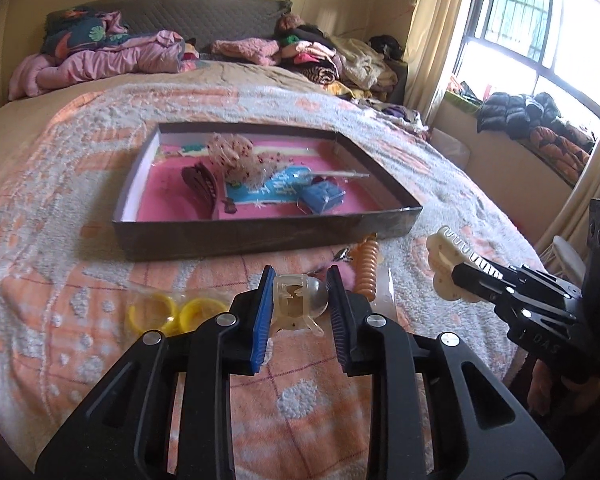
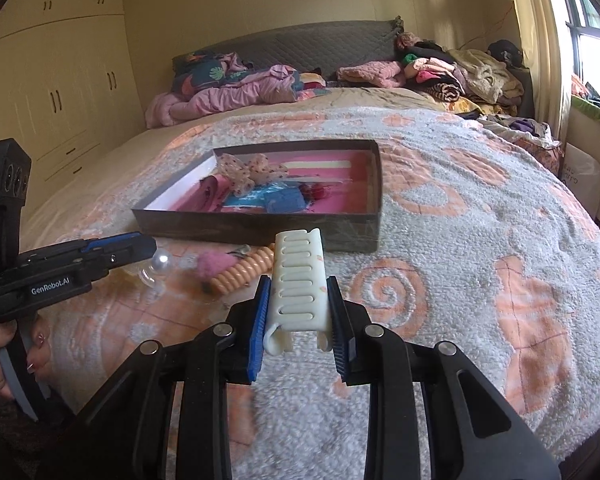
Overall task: Organize jewelry
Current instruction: 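Carry the comb clip and pearl clip over the tray with both tools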
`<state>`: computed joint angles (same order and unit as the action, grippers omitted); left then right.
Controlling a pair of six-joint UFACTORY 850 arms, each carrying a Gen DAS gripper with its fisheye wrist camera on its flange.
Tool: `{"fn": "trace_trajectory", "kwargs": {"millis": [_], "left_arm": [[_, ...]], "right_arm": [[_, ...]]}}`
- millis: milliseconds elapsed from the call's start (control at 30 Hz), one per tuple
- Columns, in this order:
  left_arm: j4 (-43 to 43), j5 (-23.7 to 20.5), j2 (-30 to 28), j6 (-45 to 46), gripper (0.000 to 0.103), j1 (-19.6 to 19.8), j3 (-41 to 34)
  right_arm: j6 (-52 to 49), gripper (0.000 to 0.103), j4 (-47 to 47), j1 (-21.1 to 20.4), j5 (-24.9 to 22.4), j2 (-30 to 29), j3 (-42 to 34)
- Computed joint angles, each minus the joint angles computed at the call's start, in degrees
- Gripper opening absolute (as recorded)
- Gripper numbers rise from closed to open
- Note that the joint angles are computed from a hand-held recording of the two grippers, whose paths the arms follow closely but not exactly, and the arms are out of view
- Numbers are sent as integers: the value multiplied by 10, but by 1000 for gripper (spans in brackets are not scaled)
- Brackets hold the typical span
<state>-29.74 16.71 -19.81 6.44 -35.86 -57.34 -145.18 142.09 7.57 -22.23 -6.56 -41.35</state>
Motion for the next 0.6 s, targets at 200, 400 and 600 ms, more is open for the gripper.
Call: {"fn": "trace_trajectory", "kwargs": {"millis": [200, 400, 600], "left_arm": [[-10, 24, 33, -1, 19, 3, 24], [-44, 41, 58, 27, 19, 13, 40], [-71, 53, 72, 49, 19, 27, 51]], "right_arm": [[3, 26, -16, 16, -1, 15, 2], [8, 26, -33, 31, 2, 20, -5], [18, 26, -57, 46, 3, 12, -26]]}}
